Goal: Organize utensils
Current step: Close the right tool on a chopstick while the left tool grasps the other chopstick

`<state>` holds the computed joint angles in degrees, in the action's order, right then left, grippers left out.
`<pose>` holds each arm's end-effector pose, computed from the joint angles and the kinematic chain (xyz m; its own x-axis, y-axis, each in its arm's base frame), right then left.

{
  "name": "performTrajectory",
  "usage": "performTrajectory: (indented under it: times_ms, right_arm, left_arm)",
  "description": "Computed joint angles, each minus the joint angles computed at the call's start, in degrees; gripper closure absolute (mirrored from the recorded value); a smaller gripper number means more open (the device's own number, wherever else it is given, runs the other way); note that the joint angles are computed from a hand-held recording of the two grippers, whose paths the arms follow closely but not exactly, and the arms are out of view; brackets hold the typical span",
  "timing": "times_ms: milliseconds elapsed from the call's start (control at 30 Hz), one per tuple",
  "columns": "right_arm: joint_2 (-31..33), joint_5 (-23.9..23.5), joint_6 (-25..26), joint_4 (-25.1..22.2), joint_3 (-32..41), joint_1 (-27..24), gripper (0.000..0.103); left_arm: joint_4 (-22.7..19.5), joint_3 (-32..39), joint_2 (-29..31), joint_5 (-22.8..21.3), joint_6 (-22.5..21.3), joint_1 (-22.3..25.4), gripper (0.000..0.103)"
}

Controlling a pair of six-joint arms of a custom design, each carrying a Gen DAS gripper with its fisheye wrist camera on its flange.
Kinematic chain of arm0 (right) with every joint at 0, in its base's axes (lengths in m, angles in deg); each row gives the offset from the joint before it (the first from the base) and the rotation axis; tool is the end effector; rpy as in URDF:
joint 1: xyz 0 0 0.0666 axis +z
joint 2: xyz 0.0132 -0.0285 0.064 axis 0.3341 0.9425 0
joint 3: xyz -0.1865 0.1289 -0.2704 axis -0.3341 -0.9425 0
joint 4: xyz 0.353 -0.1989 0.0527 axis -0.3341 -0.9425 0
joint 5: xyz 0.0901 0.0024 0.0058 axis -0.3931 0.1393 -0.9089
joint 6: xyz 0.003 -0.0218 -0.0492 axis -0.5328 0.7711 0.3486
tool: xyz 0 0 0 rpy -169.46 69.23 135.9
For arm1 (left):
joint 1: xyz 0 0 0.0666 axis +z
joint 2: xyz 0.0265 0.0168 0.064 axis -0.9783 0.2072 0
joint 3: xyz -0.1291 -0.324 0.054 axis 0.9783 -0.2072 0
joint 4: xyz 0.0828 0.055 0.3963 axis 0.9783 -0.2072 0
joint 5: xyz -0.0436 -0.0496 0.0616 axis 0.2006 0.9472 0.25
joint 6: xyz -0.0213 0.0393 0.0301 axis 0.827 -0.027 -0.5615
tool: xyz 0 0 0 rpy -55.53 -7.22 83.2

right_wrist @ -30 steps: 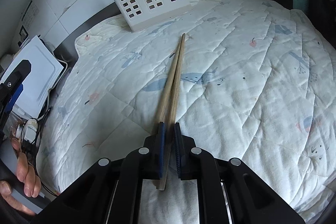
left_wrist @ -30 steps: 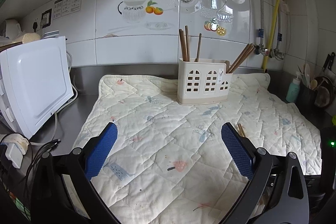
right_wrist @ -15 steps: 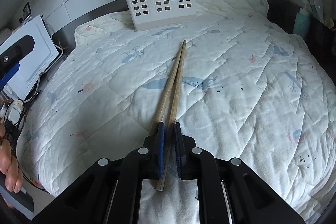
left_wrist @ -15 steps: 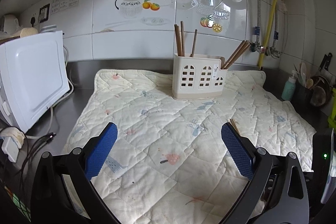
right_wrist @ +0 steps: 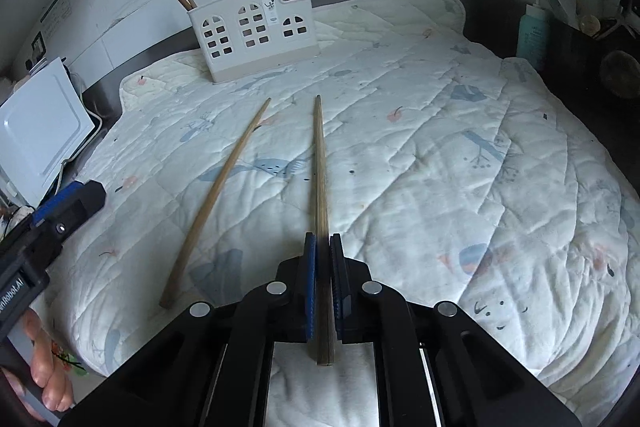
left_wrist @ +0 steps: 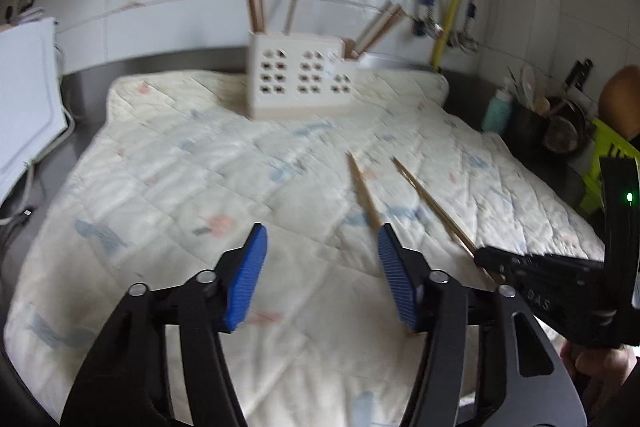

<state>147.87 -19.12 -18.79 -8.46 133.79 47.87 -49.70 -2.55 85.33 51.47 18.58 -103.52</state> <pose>0.4770 0.2470 0.3503 -0.7170 0.1465 -0.6815 0.0376 0.9844 0.1720 0.4864 -0.2302 0.3614 -0.5517 0.0759 -0.8306 0.2999 0.9473 -0.1126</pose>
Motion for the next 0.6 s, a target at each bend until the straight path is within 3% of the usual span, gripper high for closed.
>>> performTrajectory:
  times_ms: [67,200,600]
  right_arm:
    - [-0.5,-0.6,0.4,0.4,-0.7,-0.3,0.096]
    - [-1.1,-0.6,1.6,1.1,-1.6,-0.3,0.096]
    - [-2.7,-0.7,1.8,3.3,-4.2,-0.1,0.094]
  left_arm:
    - [-1.6,1.1,1.6,1.8,0.4,-0.8,0.063]
    - [-3.4,2.6,4.1,3.0,0.6,-2.1,0.074]
    - [-5.7,5.7,7.9,6.1,3.4,-2.2,0.085]
